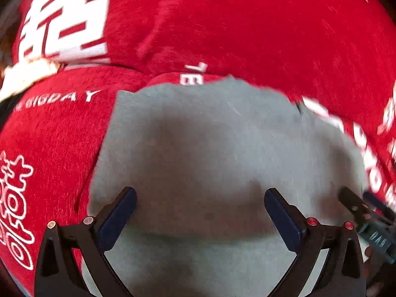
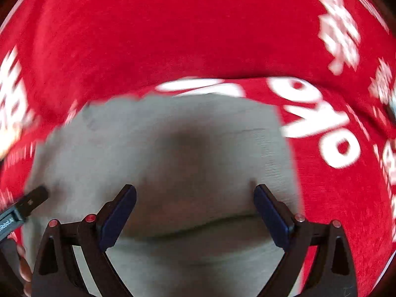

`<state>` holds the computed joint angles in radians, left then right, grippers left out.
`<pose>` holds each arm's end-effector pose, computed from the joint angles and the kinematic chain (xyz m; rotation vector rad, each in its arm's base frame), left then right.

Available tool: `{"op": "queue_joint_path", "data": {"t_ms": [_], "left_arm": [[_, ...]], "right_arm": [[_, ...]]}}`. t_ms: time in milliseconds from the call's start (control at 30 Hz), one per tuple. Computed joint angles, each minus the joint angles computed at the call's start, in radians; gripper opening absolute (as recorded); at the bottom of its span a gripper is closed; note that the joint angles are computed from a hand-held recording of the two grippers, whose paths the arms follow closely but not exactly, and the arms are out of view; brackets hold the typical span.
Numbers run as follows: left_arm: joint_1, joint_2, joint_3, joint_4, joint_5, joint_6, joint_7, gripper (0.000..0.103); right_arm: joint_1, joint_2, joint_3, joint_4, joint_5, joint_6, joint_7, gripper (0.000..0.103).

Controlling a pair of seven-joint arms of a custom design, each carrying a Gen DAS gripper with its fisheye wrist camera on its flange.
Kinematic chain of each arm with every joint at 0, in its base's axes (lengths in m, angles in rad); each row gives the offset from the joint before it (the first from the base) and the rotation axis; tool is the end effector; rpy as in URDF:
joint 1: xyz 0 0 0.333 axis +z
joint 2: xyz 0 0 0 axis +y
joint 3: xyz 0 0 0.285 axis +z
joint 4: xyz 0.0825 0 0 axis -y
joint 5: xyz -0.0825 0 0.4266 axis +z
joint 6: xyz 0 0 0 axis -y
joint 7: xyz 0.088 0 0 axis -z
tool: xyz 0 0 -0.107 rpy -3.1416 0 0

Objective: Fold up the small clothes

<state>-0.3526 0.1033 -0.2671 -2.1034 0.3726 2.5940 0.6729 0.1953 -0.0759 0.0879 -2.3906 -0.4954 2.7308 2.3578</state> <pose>0.5053 -0.3674 0.3565 -2.0215 2.0130 -0.5548 0.5241 0.1712 0.3293 -1.8732 2.0446 -0.5444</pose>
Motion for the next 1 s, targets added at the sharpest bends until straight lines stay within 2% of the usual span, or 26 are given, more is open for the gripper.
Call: {"op": "queue_joint_path", "data": {"t_ms": [67,133,200,300,367,400,500,600,633,700,767,800,833,867,900,933,1000], "left_arm": [[-0.019,0.016,0.001,0.017,0.084,-0.040,-0.015,0.103],[-0.002,-0.012,0.008,-0.030,0.071,-0.001,0.014,0.103],[0.017,-0.029,0.014,-0.045,0.020,-0.013,0.033,0.103],[0.038,-0.073,0.026,-0.067,0.034,-0.069,-0.014,0.103],[0.050,-0.118,0.027,-0.106,0.062,-0.084,-0.059,0.103],[0.054,-0.138,0.025,-0.129,0.053,-0.075,-0.061,0.103],[0.046,-0.191,0.006,-0.184,0.024,-0.036,-0.053,0.103],[0.015,-0.245,-0.026,-0.239,0.024,0.010,-0.039,0.103],[0.001,-0.275,-0.040,-0.272,0.032,0.040,-0.041,0.103],[-0.009,-0.301,-0.066,-0.306,0.072,0.061,-0.075,0.103],[-0.009,-0.288,-0.085,-0.301,0.123,0.033,-0.101,0.103],[-0.011,-0.272,-0.091,-0.291,0.141,-0.006,-0.111,0.103],[-0.003,-0.265,-0.097,-0.304,0.127,-0.004,-0.098,0.103],[-0.018,-0.287,-0.067,-0.342,0.116,0.054,-0.108,0.103],[-0.023,-0.313,-0.041,-0.385,0.061,0.106,-0.091,0.103],[-0.025,-0.331,-0.025,-0.406,0.024,0.115,-0.072,0.103],[-0.026,-0.362,-0.013,-0.434,-0.021,0.110,-0.042,0.103]], "right_arm": [[0.011,-0.006,0.021,-0.005,-0.069,-0.030,0.001,0.097],[0.002,-0.048,0.016,-0.051,-0.107,-0.020,0.005,0.098],[-0.029,-0.067,-0.004,-0.066,-0.083,-0.035,0.012,0.099],[-0.089,-0.143,-0.040,-0.137,-0.009,-0.051,0.037,0.101],[-0.163,-0.192,0.020,-0.143,-0.100,-0.182,0.160,0.101],[-0.180,-0.236,0.036,-0.167,-0.148,-0.210,0.194,0.101],[-0.166,-0.370,0.025,-0.266,-0.090,-0.148,0.141,0.101],[-0.094,-0.470,0.025,-0.364,0.006,-0.031,0.038,0.101],[-0.050,-0.493,0.022,-0.389,0.044,-0.006,-0.015,0.101],[0.027,-0.519,0.045,-0.428,0.084,0.029,-0.104,0.101],[0.063,-0.480,0.069,-0.425,0.116,0.046,-0.159,0.101],[0.061,-0.449,0.091,-0.409,0.128,0.038,-0.166,0.101],[0.061,-0.414,0.097,-0.393,0.150,0.025,-0.185,0.101],[0.065,-0.395,0.079,-0.395,0.184,0.033,-0.225,0.101],[0.064,-0.408,0.062,-0.428,0.215,0.081,-0.246,0.101],[0.041,-0.437,0.067,-0.459,0.224,0.106,-0.243,0.101],[0.003,-0.490,0.064,-0.501,0.245,0.093,-0.265,0.101]]}}
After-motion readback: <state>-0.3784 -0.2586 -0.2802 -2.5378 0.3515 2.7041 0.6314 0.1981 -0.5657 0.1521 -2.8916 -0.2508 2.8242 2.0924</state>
